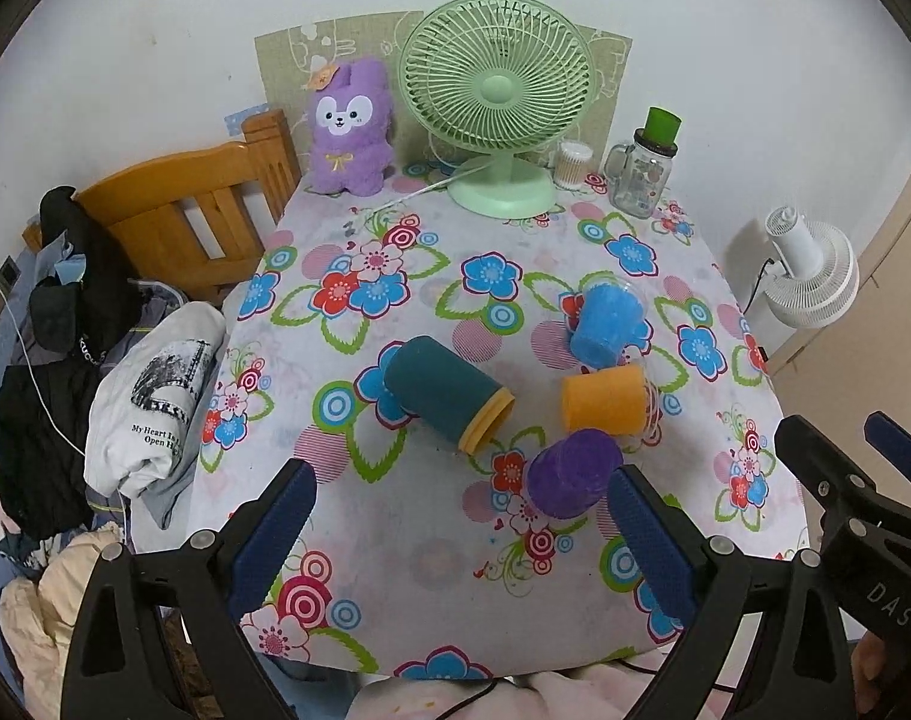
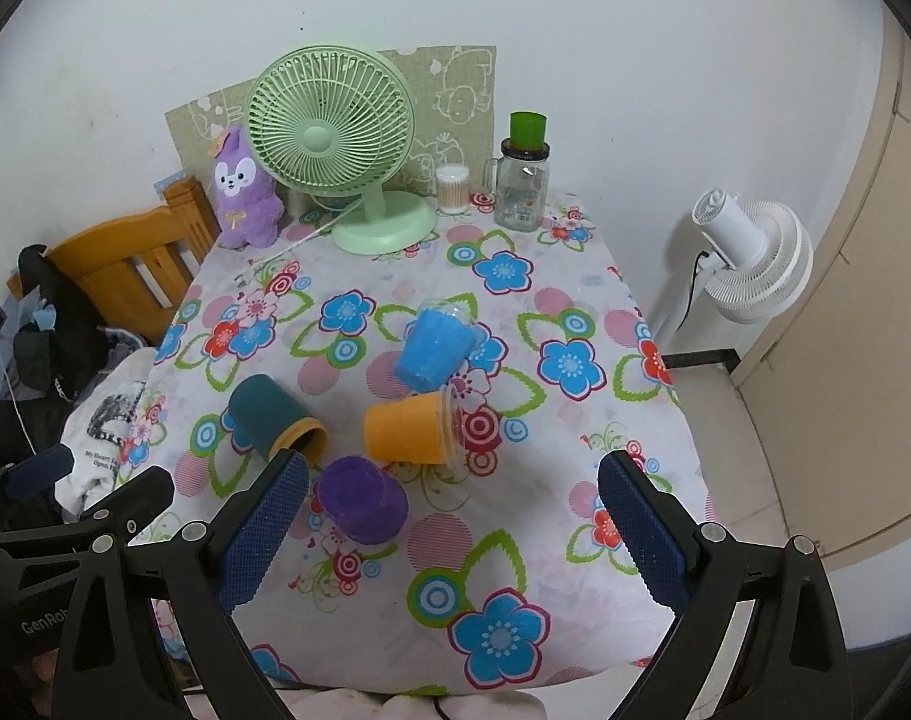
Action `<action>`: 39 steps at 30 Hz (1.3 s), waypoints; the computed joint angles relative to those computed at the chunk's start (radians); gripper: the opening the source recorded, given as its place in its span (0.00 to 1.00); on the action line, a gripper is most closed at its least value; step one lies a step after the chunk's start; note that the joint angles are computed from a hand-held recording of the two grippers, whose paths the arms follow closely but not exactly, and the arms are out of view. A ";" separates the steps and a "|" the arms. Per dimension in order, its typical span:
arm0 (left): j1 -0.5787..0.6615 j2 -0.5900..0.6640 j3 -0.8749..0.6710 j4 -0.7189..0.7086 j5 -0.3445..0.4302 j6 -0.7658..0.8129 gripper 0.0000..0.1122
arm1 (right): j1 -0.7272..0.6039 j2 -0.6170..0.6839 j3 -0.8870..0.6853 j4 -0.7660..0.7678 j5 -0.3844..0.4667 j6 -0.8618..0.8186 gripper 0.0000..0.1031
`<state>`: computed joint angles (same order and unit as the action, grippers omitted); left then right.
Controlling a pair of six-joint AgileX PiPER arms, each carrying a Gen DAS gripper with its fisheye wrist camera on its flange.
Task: Flip cup upside down
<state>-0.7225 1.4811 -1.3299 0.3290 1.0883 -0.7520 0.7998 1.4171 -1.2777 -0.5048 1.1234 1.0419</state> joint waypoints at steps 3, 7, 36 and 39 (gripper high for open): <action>0.002 0.003 -0.004 -0.001 0.002 0.003 0.88 | -0.007 0.002 -0.001 0.007 -0.003 -0.009 0.96; 0.005 0.007 -0.008 -0.003 0.004 0.005 0.88 | -0.016 0.007 -0.001 0.017 -0.006 -0.018 0.96; 0.011 0.009 -0.002 -0.001 0.001 0.010 0.89 | -0.009 0.015 -0.002 0.013 -0.005 -0.009 0.96; 0.010 0.010 -0.003 0.001 0.001 0.007 0.89 | -0.010 0.015 -0.003 0.014 -0.005 -0.010 0.96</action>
